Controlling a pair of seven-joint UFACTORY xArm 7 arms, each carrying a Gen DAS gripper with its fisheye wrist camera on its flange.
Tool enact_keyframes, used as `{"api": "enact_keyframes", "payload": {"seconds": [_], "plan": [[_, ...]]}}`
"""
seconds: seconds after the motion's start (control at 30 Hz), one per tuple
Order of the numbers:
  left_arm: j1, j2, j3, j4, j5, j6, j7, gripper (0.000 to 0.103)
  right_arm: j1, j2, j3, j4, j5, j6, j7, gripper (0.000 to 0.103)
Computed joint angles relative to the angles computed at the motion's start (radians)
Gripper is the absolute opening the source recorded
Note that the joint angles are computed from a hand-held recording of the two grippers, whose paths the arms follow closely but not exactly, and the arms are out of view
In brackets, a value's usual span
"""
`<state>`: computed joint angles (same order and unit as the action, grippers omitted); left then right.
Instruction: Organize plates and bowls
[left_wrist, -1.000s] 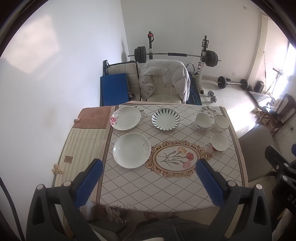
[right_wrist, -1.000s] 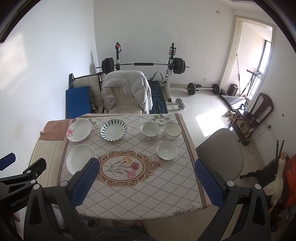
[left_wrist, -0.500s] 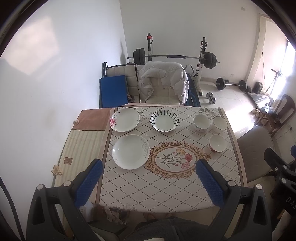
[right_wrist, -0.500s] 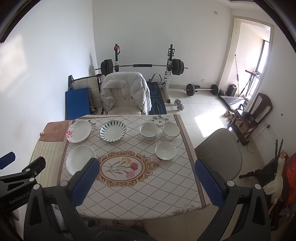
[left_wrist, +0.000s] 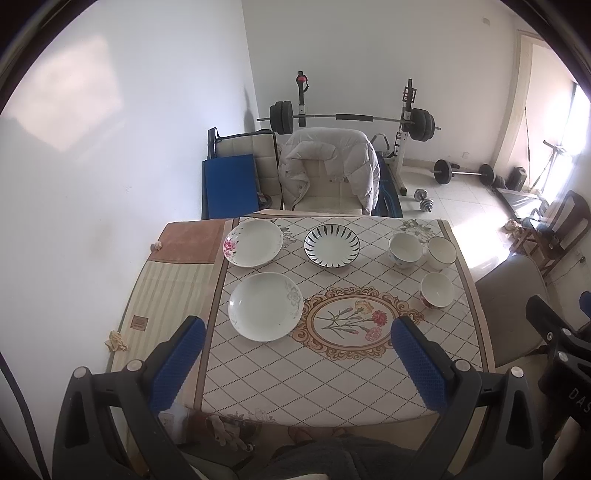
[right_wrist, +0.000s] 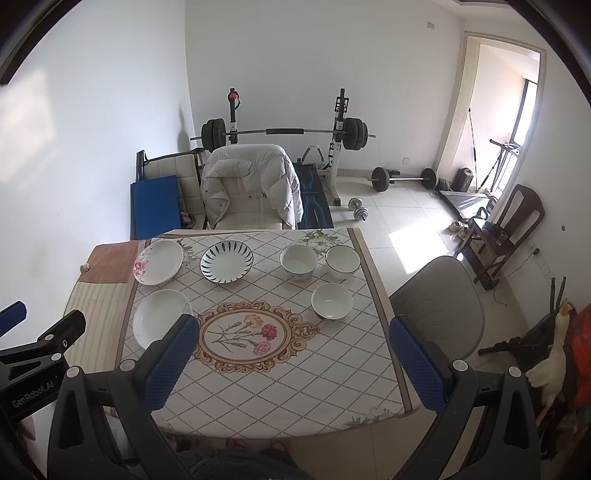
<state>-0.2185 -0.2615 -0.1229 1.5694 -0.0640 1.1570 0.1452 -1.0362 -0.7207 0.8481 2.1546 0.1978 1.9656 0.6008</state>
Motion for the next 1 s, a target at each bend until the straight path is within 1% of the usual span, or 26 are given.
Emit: {"api": "enact_keyframes", "payload": {"seconds": [0.27,0.43,0.5,1.0], "plan": [[0.0,-0.011,0.003,-0.016,-0.005,-0.011,0.002,0.103,-0.006,-0.002,0.0,0.003,0.004,-0.001,-0.003,0.103],[-0.001,-0.013,0.003,-0.016,-0.008,-0.013,0.005,0.103,-0.024,-0.006,0.005,0.011,0.007,-0.001,-0.005,0.103],[-0.001,-0.012,0.003,-0.013,-0.009,-0.012,0.005,0.103,-0.013,-0.014,-0.008,0.004,0.007,0.001,-0.006,0.103],[0.001,-0.009,0.004,-0.001,-0.011,-0.009,0.007,0.103,-0.011,-0.018,-0.013,0.002,0.004,-0.001,-0.005,0.103]]}}
